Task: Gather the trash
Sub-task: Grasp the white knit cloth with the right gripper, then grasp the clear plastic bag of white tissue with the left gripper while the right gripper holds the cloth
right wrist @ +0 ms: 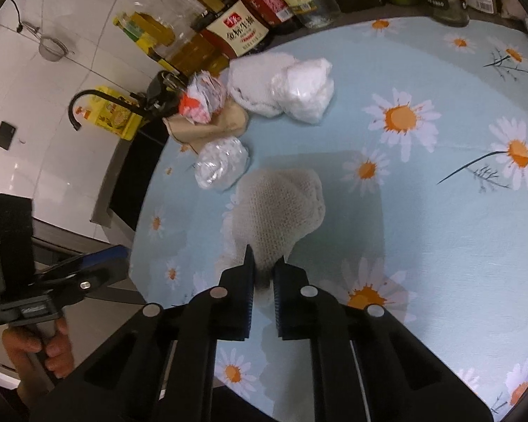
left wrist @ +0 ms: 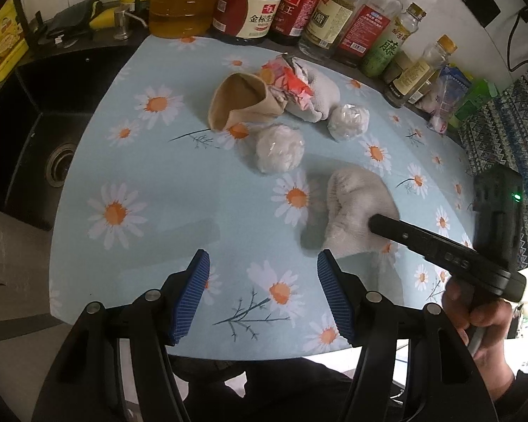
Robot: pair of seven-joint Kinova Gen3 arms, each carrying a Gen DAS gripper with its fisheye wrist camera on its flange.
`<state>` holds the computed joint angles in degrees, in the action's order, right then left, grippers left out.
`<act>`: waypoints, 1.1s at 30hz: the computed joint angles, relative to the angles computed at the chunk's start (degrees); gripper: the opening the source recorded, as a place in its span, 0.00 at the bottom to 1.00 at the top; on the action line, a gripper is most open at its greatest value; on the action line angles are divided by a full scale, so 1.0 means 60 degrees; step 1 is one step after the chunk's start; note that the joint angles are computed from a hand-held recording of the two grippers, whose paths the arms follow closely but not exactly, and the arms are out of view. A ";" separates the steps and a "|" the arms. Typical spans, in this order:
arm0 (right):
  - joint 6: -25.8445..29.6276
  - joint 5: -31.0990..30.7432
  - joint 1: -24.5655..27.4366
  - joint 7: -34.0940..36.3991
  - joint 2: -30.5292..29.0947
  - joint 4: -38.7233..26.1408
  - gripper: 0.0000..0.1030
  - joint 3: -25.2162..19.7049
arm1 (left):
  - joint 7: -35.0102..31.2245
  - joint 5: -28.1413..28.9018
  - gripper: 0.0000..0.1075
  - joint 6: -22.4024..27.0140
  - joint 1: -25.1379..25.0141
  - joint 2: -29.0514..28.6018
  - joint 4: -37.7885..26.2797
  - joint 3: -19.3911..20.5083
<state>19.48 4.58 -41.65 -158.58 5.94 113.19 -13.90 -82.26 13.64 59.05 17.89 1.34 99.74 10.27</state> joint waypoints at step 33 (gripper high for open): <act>0.0842 0.0859 0.1052 -0.0729 -0.1348 0.1004 0.11 -0.0725 | 0.0606 -0.1958 0.66 -0.0935 0.1388 0.2809 -0.2047 0.0056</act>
<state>24.53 9.73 -35.34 -162.96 -2.15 119.22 -18.25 -78.63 1.89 53.43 26.22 18.19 87.46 10.60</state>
